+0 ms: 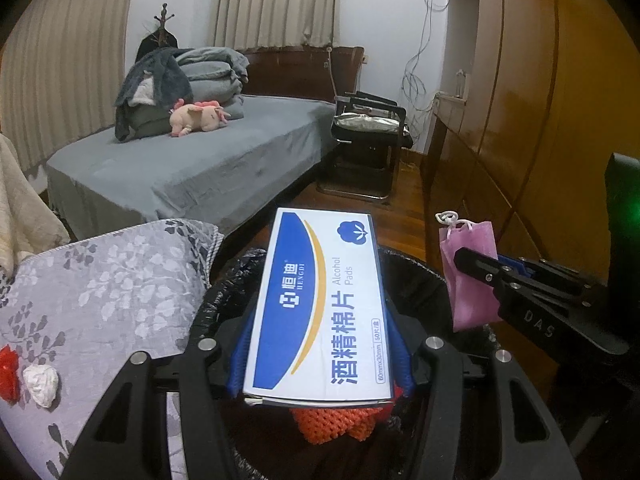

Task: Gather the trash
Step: 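Open both tools over the bin to drop the box and mask, then return both tools to the bed above the red bag and white tissue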

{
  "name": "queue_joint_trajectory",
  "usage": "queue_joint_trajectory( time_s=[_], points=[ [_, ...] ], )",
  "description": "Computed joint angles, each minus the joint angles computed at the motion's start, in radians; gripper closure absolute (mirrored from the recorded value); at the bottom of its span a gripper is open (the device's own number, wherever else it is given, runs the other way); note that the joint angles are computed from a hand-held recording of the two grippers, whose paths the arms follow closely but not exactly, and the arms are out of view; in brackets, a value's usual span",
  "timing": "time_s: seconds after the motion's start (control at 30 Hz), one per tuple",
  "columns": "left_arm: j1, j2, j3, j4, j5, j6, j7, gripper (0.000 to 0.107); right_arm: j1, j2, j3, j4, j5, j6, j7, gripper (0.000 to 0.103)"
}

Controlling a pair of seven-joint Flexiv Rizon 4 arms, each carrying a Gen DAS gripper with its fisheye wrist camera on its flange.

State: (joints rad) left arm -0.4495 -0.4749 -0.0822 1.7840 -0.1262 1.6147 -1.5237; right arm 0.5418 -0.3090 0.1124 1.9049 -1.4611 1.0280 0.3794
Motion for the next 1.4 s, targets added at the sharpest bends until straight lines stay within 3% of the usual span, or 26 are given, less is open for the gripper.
queue_joint_trajectory(
  time_s=[0.1, 0.2, 0.33, 0.43, 0.57, 0.63, 0.9, 1.1, 1.4],
  points=[
    [0.031, -0.017, -0.037, -0.007, -0.007, -0.002, 0.019, 0.051, -0.004, -0.012, -0.001, -0.002, 0.022, 0.007, -0.021, 0.087],
    [0.067, -0.029, -0.082, -0.009, -0.023, -0.011, 0.046, 0.049, 0.003, -0.021, 0.000, -0.006, 0.066, -0.003, -0.057, 0.078],
    [0.089, -0.030, -0.103, 0.004, -0.038, 0.007, 0.060, 0.040, 0.012, -0.013, -0.004, 0.007, 0.078, -0.018, -0.055, 0.047],
    [0.087, -0.017, -0.089, 0.023, -0.040, 0.017, 0.060, 0.037, 0.017, -0.004, -0.002, 0.012, 0.079, -0.033, -0.057, 0.037],
    [0.060, 0.012, -0.038, 0.053, -0.032, 0.042, 0.041, 0.029, 0.028, 0.011, 0.002, 0.015, 0.052, -0.063, -0.031, 0.013],
    [0.053, 0.031, -0.017, 0.074, -0.027, 0.057, 0.032, 0.022, 0.027, 0.012, 0.004, 0.008, 0.033, -0.059, -0.017, 0.011],
    [0.083, 0.122, 0.020, 0.187, -0.026, 0.119, 0.005, 0.014, 0.068, -0.028, 0.014, -0.083, 0.053, -0.062, -0.066, 0.007],
    [0.038, 0.184, 0.144, 0.257, -0.031, 0.148, -0.027, 0.013, 0.132, -0.098, -0.007, -0.198, 0.094, -0.038, -0.142, 0.007],
    [-0.089, 0.242, 0.401, 0.346, -0.085, 0.180, -0.037, 0.013, 0.243, -0.235, -0.064, -0.409, 0.202, 0.015, -0.306, 0.007]
  ],
)
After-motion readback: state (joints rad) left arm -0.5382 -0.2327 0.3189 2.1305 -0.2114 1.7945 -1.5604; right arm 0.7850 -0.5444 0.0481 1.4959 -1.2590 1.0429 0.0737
